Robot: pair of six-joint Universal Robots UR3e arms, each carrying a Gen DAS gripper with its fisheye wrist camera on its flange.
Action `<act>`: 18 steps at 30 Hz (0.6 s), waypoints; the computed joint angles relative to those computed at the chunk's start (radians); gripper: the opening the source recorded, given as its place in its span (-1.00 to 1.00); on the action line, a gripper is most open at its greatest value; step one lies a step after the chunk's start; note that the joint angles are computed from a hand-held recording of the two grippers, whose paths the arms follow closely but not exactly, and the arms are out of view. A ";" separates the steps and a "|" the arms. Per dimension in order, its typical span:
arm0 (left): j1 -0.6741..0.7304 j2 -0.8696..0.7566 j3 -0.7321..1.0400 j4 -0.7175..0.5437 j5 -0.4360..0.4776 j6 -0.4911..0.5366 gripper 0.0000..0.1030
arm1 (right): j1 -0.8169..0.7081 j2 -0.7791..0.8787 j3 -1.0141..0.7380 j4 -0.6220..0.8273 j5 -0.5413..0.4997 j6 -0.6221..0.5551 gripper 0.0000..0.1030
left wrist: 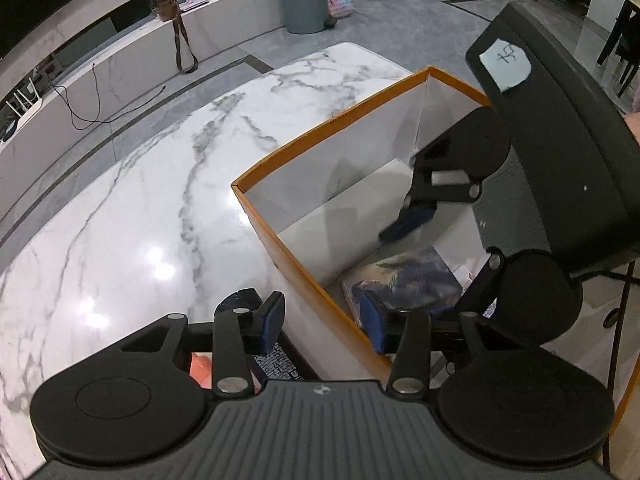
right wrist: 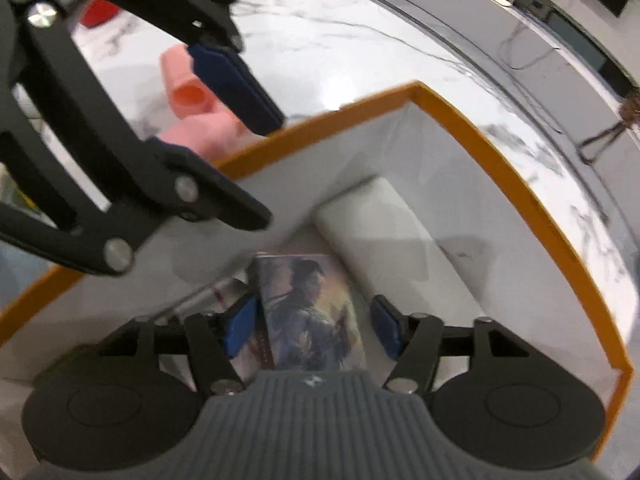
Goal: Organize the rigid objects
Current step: 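Open the left tool on the white box while the right tool releases the book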
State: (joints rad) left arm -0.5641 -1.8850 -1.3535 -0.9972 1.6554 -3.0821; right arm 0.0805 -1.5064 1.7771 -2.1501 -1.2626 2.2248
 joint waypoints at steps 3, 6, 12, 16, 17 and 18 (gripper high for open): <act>-0.002 -0.005 0.004 -0.002 0.001 0.003 -0.01 | 0.010 -0.013 0.013 -0.008 -0.045 0.068 0.46; -0.002 0.000 -0.001 -0.002 0.000 0.001 -0.01 | -0.022 -0.021 0.002 0.065 -0.058 0.155 0.53; -0.006 -0.010 0.015 -0.014 0.006 -0.001 -0.01 | -0.103 -0.090 0.070 0.148 0.004 0.225 -0.13; -0.011 -0.024 0.031 -0.029 0.006 0.003 -0.04 | -0.120 -0.098 0.086 0.134 0.018 0.211 -0.41; -0.011 -0.024 0.032 -0.030 0.005 0.005 -0.05 | -0.114 -0.100 0.091 0.120 0.013 0.202 -0.44; -0.013 -0.025 0.033 -0.031 0.005 0.009 -0.06 | -0.104 -0.095 0.092 0.101 0.004 0.198 -0.47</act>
